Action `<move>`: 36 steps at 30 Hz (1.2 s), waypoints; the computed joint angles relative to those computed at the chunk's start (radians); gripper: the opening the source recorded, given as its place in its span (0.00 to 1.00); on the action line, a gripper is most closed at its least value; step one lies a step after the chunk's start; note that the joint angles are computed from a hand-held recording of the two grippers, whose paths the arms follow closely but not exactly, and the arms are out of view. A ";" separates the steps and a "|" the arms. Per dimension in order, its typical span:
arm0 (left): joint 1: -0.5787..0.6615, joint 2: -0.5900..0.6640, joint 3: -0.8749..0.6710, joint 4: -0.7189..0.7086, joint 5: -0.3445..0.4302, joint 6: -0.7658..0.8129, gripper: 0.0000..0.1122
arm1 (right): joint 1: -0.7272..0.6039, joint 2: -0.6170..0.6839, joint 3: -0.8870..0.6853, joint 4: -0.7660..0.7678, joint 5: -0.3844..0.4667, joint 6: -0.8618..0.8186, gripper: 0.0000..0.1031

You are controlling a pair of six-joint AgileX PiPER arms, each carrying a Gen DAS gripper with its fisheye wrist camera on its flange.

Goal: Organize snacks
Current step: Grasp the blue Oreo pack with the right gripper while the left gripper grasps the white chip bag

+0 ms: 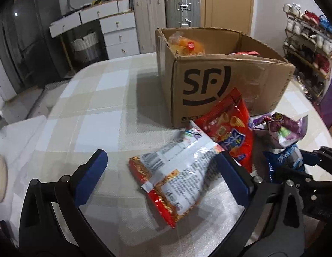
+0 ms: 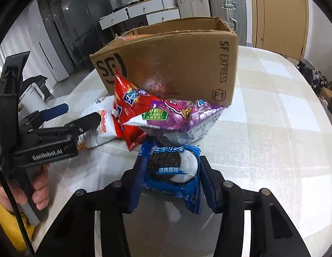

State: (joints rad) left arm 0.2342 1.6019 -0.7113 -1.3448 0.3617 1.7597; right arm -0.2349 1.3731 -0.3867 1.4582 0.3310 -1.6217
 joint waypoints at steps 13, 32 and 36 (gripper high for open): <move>0.108 0.092 -0.080 0.210 0.235 -0.136 0.51 | -0.158 -0.126 0.092 -0.041 0.177 -0.038 0.46; 0.240 -0.051 -0.013 0.193 0.332 0.026 0.79 | -0.499 -0.153 0.150 -0.136 0.499 -0.126 0.46; 0.147 -0.067 -0.041 0.249 0.245 0.015 0.91 | -0.548 -0.167 0.159 -0.157 0.547 -0.147 0.46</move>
State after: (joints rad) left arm 0.3810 1.5349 -0.7524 -1.0958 0.6070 1.7751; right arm -0.7824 1.2062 -0.2280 1.3008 0.8781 -1.7686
